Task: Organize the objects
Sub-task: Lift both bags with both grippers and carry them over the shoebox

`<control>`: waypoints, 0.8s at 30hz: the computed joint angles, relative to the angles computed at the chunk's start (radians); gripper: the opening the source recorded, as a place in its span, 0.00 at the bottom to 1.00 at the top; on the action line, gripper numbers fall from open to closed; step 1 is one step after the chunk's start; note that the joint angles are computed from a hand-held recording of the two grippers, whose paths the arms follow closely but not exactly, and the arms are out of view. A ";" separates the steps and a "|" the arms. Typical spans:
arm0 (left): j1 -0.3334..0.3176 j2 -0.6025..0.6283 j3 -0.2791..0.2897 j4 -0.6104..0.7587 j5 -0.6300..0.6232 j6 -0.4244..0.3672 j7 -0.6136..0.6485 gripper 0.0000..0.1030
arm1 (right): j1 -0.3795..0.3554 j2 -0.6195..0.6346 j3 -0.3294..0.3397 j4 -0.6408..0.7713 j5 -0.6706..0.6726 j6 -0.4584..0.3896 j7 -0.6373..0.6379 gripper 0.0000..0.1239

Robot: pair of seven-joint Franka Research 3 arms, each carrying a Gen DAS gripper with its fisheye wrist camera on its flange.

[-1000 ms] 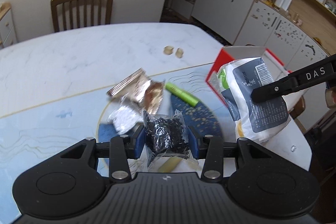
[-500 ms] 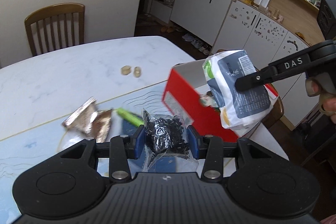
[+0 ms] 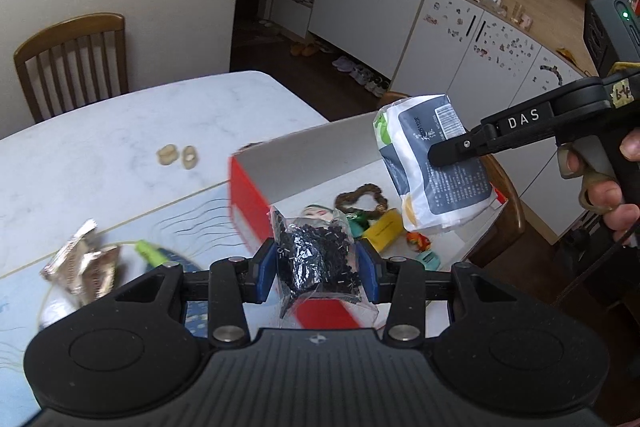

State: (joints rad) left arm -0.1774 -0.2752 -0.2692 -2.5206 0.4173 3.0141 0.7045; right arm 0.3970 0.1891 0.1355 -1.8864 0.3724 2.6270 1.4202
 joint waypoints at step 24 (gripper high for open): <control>-0.136 0.469 0.019 0.452 -0.020 -0.213 0.049 0.41 | -0.075 0.212 -0.044 0.197 -0.096 -0.126 -0.149 0.13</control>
State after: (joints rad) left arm -0.3136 0.1940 -0.2506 -2.0687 0.3968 2.8011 0.7536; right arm 0.3220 0.4013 0.0916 -1.6896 0.2761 2.5009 1.2707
